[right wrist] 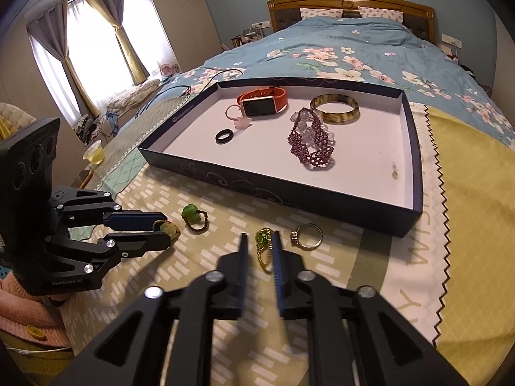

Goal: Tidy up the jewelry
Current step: 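Carry the gold ring and green-stone ring over the tray with both tools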

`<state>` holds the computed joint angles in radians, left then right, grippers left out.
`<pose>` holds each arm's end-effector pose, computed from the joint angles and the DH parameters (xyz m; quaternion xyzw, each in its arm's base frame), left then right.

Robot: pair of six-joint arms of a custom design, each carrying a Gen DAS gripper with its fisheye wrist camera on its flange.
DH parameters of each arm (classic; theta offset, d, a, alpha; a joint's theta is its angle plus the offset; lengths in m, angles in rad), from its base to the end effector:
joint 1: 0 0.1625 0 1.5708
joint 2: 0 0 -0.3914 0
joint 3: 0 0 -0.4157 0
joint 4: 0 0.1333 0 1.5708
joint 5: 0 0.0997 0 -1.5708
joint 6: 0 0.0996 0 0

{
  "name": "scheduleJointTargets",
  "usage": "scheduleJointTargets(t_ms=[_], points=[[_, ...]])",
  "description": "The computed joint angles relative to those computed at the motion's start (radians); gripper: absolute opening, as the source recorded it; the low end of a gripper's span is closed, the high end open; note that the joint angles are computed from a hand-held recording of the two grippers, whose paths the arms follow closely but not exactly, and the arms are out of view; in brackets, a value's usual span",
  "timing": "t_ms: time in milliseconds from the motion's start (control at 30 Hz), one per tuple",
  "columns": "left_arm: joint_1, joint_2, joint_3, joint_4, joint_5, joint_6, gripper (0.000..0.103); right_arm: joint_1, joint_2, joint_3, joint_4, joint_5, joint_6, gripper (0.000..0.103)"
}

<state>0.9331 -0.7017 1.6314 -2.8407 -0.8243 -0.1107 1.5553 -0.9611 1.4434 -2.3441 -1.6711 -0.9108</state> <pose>-0.2350 -0.6547 0.0463 0.1794 0.9021 -0.2781 0.2769 0.1122 -0.7182 0.2242 0.4212 -0.8940 0.1074 0.1091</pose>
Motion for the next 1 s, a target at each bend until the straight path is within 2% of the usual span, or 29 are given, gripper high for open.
scheduleJointTargets(t_ms=[100, 300, 433, 700, 1000], points=[[0.0, 0.001, -0.001, 0.003, 0.001, -0.001, 0.02, 0.004, 0.009, -0.008, 0.005, -0.011, -0.001, 0.016], [-0.003, 0.007, -0.003, 0.0, 0.016, -0.003, 0.017, 0.002, 0.004, 0.0, -0.012, -0.006, -0.009, 0.001], [-0.005, 0.005, 0.003, -0.014, 0.017, -0.004, 0.017, -0.001, -0.005, 0.007, -0.016, 0.01, -0.008, 0.001], [-0.017, -0.009, 0.023, -0.049, 0.029, -0.008, 0.017, -0.016, -0.029, 0.012, 0.002, 0.091, 0.019, 0.001], [-0.035, -0.017, 0.032, -0.088, 0.048, 0.016, 0.017, -0.015, -0.04, 0.012, 0.004, 0.137, 0.029, 0.001]])
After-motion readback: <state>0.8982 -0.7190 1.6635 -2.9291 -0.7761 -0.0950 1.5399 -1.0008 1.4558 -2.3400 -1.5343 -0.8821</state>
